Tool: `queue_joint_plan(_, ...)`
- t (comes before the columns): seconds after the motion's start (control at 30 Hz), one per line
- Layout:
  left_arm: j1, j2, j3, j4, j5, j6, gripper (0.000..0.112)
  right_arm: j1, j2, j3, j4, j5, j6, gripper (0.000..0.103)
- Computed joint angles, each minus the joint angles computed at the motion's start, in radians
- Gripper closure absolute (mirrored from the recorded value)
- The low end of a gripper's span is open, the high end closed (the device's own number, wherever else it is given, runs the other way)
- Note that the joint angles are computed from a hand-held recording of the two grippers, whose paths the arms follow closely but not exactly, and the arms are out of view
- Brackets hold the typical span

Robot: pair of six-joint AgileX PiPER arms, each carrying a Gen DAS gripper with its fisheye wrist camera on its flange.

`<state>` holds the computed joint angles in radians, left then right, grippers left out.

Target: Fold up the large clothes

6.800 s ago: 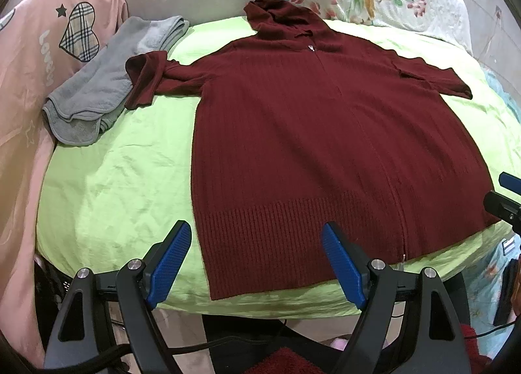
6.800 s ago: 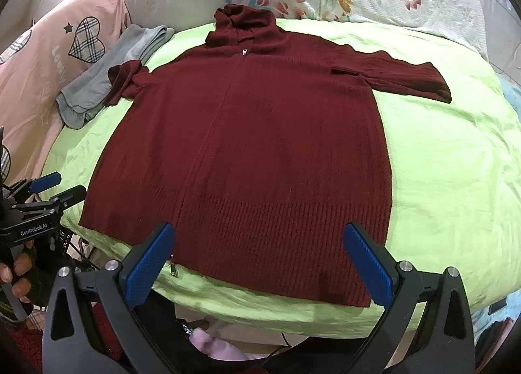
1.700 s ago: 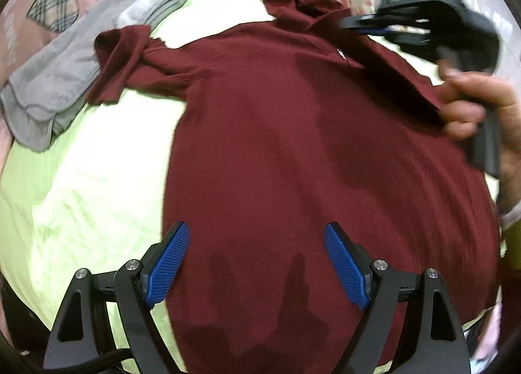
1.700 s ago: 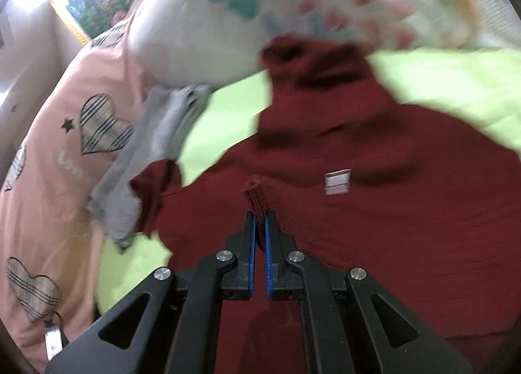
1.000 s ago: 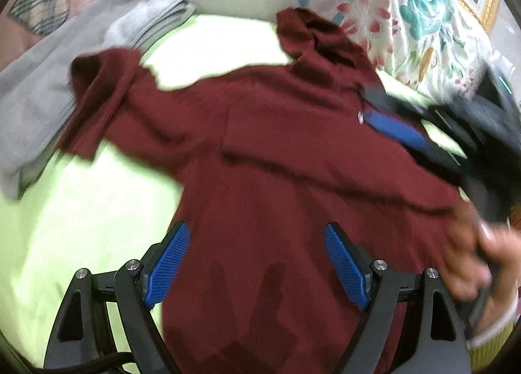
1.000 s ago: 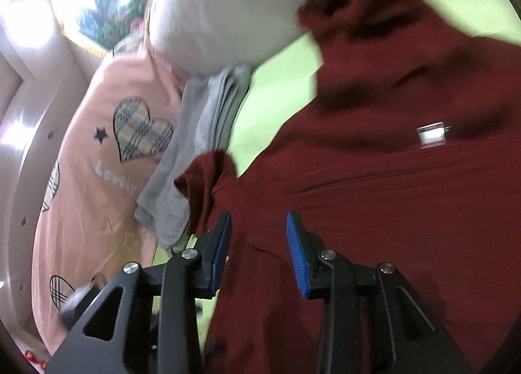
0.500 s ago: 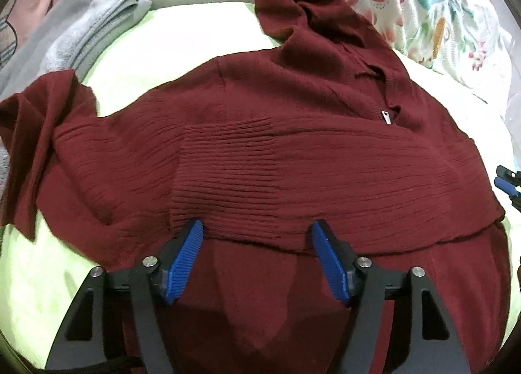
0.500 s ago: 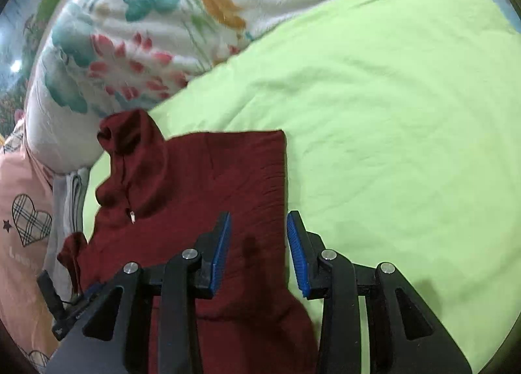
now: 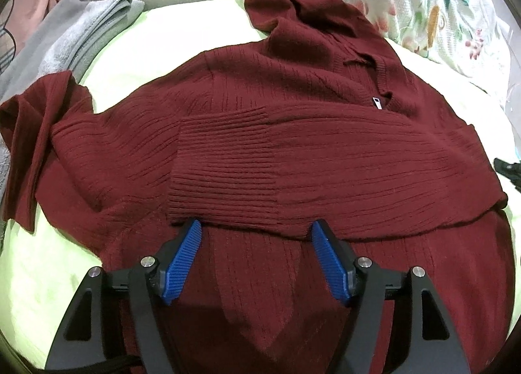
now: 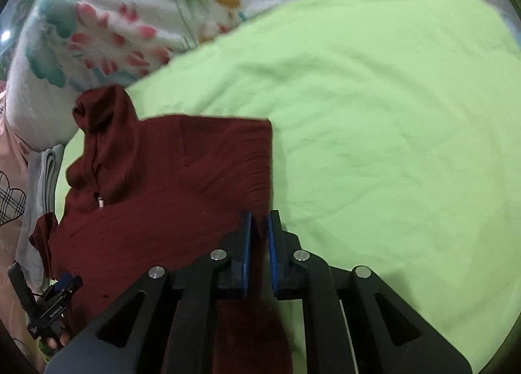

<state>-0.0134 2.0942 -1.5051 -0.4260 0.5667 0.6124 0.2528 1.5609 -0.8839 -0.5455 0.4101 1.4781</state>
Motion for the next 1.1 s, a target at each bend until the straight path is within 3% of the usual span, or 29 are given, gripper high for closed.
queue_joint_plan(0.07,-0.001,0.001,-0.001,0.005,0.000,-0.003,0.040,0.064,-0.002,-0.014,-0.046,-0.009,0.011,0.092)
queue_joint_plan(0.2,0.019,-0.016,0.020,-0.011,0.011,0.028,0.040,0.081,0.114,-0.071,0.127,0.073,-0.171,0.093)
queue_joint_plan(0.33,0.104,-0.095,0.111,-0.109,-0.006,0.139,0.040,0.106,0.019,0.013,0.038,0.003,-0.005,0.090)
queue_joint_plan(0.4,0.162,-0.126,0.132,-0.145,-0.011,0.178,0.038,0.158,-0.038,0.039,-0.081,-0.026,0.119,0.084)
queue_joint_plan(0.47,0.222,-0.138,0.123,-0.115,-0.043,0.147,0.034,0.216,-0.062,0.037,-0.153,-0.020,0.198,0.070)
queue_joint_plan(0.5,0.241,-0.131,0.107,-0.085,-0.056,0.120,0.032,0.240,-0.068,0.036,-0.168,-0.031,0.215,0.068)
queue_joint_plan(0.6,0.294,-0.047,-0.031,0.077,-0.037,-0.046,0.032,0.308,-0.060,0.028,-0.175,-0.049,0.257,0.067)
queue_joint_plan(0.8,0.330,0.161,-0.385,0.154,0.153,-0.138,0.032,0.370,0.037,-0.046,-0.132,-0.113,0.240,0.067)
queue_joint_plan(0.87,0.329,0.243,-0.514,0.188,0.236,-0.168,0.039,0.369,0.069,-0.067,-0.079,-0.134,0.198,0.067)
queue_joint_plan(0.97,0.352,0.319,-0.636,0.129,0.325,-0.131,0.064,0.372,0.090,-0.073,-0.056,-0.157,0.197,0.067)
queue_joint_plan(1.0,0.360,0.318,-0.640,0.105,0.328,-0.109,0.090,0.380,0.089,-0.072,-0.073,-0.152,0.217,0.067)
queue_joint_plan(1.03,0.367,0.315,-0.640,0.086,0.339,-0.091,0.110,0.387,0.088,-0.069,-0.097,-0.150,0.247,0.067)
queue_joint_plan(1.1,0.385,0.289,-0.616,0.035,0.350,-0.055,0.110,0.395,0.078,-0.052,-0.157,-0.159,0.321,0.068)
